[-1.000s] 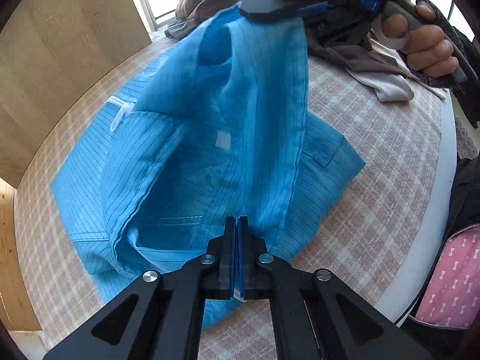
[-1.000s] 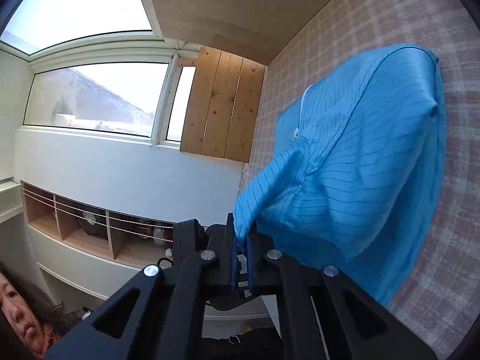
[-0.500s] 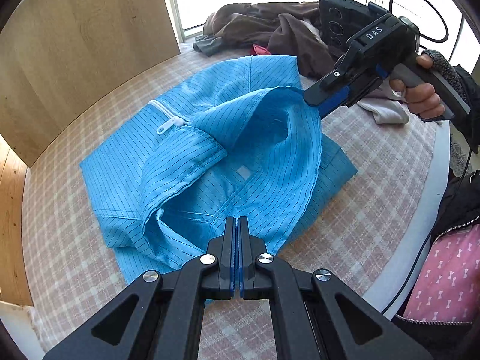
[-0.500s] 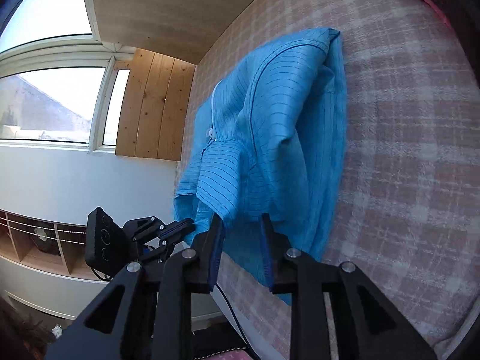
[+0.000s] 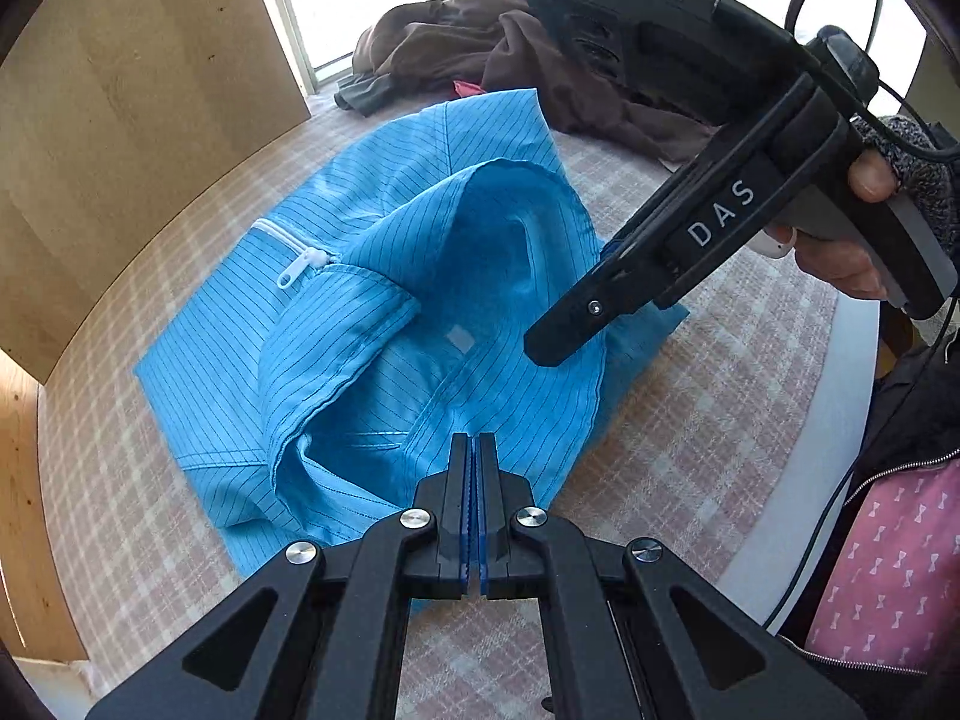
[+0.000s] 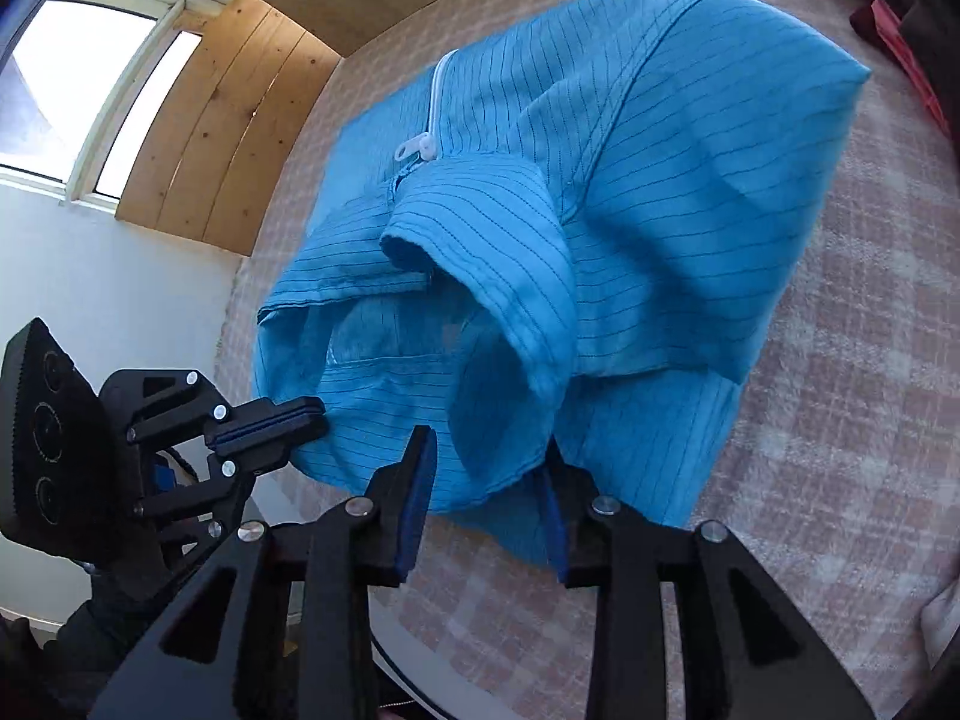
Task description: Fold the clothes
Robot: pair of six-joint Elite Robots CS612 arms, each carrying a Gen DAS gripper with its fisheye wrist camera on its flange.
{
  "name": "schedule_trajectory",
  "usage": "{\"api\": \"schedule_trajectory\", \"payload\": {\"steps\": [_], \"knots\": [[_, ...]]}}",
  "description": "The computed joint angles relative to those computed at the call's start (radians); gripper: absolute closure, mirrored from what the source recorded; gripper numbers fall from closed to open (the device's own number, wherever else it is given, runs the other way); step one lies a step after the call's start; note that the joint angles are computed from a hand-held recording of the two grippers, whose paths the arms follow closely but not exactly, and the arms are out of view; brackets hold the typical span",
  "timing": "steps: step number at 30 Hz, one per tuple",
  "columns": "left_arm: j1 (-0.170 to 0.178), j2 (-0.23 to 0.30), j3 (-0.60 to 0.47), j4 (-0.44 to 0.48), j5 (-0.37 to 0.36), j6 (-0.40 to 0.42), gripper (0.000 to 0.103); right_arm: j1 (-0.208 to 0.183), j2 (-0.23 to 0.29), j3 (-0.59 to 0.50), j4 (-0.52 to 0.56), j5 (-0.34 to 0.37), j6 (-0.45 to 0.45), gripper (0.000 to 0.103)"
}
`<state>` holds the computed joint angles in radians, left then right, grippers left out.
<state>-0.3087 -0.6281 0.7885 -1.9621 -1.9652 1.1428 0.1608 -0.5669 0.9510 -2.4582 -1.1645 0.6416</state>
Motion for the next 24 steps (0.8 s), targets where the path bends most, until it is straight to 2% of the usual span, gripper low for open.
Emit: {"api": "schedule_trajectory", "payload": {"steps": [4, 6, 7, 8, 10, 12, 15, 16, 20, 22, 24], "knots": [[0.006, 0.019, -0.049, 0.058, -0.014, 0.027, 0.101, 0.013, 0.043, -0.079, 0.053, -0.023, -0.02, 0.071], [0.007, 0.021, -0.057, 0.069, 0.0, 0.063, 0.098, 0.017, 0.064, -0.113, 0.071, -0.001, -0.042, 0.074], [0.007, 0.02, -0.056, 0.067, 0.003, 0.082, 0.095, 0.017, 0.068, -0.12, 0.068, 0.013, -0.047, 0.097], [0.007, 0.017, -0.055, 0.066, 0.011, 0.102, 0.092, 0.019, 0.068, -0.121, 0.064, 0.018, -0.051, 0.1], [0.007, 0.012, -0.049, 0.045, 0.004, 0.137, 0.077, 0.02, 0.056, -0.104, 0.034, 0.021, -0.05, 0.1], [0.008, 0.015, -0.064, 0.054, -0.02, 0.162, 0.075, 0.018, 0.043, -0.086, -0.018, 0.039, -0.025, 0.1], [0.01, 0.036, -0.116, 0.102, -0.063, 0.185, 0.061, 0.01, 0.03, -0.058, -0.136, 0.099, 0.037, 0.1], [0.009, 0.042, -0.129, 0.11, -0.067, 0.186, 0.061, 0.008, 0.028, -0.053, -0.179, 0.111, 0.061, 0.1], [0.004, 0.073, -0.179, 0.173, -0.078, 0.195, 0.064, -0.012, 0.023, -0.013, -0.398, 0.174, 0.199, 0.1], [0.002, 0.096, -0.221, 0.217, -0.087, 0.183, 0.101, -0.019, 0.042, -0.016, -0.51, 0.21, 0.294, 0.1], [0.002, 0.116, -0.252, 0.212, -0.086, 0.13, 0.102, -0.025, 0.061, -0.022, -0.613, 0.237, 0.387, 0.1]]}}
